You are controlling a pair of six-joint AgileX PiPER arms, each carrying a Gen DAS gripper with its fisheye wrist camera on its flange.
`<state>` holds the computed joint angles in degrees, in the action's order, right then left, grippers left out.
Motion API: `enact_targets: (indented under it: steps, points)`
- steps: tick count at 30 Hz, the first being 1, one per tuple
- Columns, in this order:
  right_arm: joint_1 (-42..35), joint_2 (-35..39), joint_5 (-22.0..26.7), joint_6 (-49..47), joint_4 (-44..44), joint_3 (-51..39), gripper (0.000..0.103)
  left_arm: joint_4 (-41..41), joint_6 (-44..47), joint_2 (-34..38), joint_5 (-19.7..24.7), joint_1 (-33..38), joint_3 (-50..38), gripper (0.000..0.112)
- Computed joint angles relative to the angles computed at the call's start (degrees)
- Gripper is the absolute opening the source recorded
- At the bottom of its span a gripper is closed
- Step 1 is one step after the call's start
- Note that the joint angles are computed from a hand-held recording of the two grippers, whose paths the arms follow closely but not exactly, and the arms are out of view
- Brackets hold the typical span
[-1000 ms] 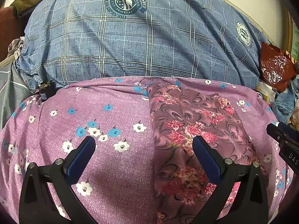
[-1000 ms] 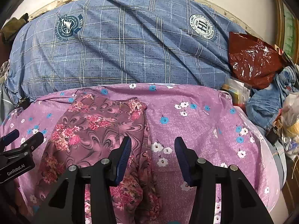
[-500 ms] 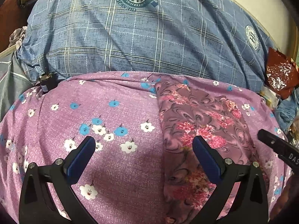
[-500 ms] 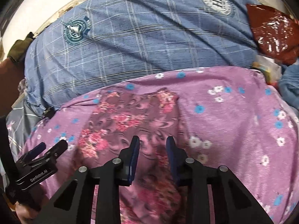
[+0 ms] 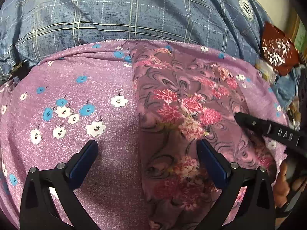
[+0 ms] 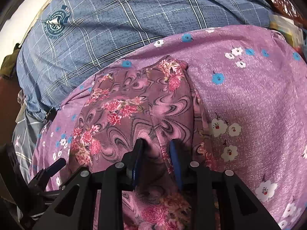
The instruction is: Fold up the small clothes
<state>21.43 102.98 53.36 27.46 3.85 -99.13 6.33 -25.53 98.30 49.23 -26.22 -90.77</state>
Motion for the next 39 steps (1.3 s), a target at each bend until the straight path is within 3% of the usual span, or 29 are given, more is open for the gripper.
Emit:
enact_targets:
  steps: [6,8,11,18,28,32,38,39]
  points:
    - [1.71,-4.40,-7.49,4.46,-5.70,4.96,0.031,5.02,-3.53,-3.87,-2.67,-0.61,2.49,0.103]
    - [1.75,-6.74,-11.70,5.00,-5.98,7.29,0.033,3.82,-2.88,-5.15,-4.42,0.36,3.40,0.103]
    - [2.73,-8.21,-13.96,6.54,-8.70,8.38,0.033,2.45,-1.86,-5.23,-4.92,1.78,3.12,0.103]
    - [-1.01,-9.37,-12.84,2.10,-1.86,10.00,0.035,-1.60,-0.95,-4.37,-4.81,4.47,3.02,0.103]
    - [-3.92,-12.06,-13.36,1.18,1.40,13.25,0.037,-5.81,2.60,-2.74,-5.12,4.36,1.37,0.103]
    - [-5.28,-12.14,-13.04,-1.32,3.78,13.47,0.037,-15.43,10.75,-0.26,-3.57,6.15,-2.20,0.103]
    - [-6.98,-10.99,-12.15,-4.82,7.35,13.01,0.037,-20.97,16.47,7.11,1.99,7.40,-10.65,0.103]
    - [-7.25,-10.79,-12.31,-5.23,8.04,13.08,0.037,-22.26,17.45,7.27,1.94,7.69,-10.57,0.096]
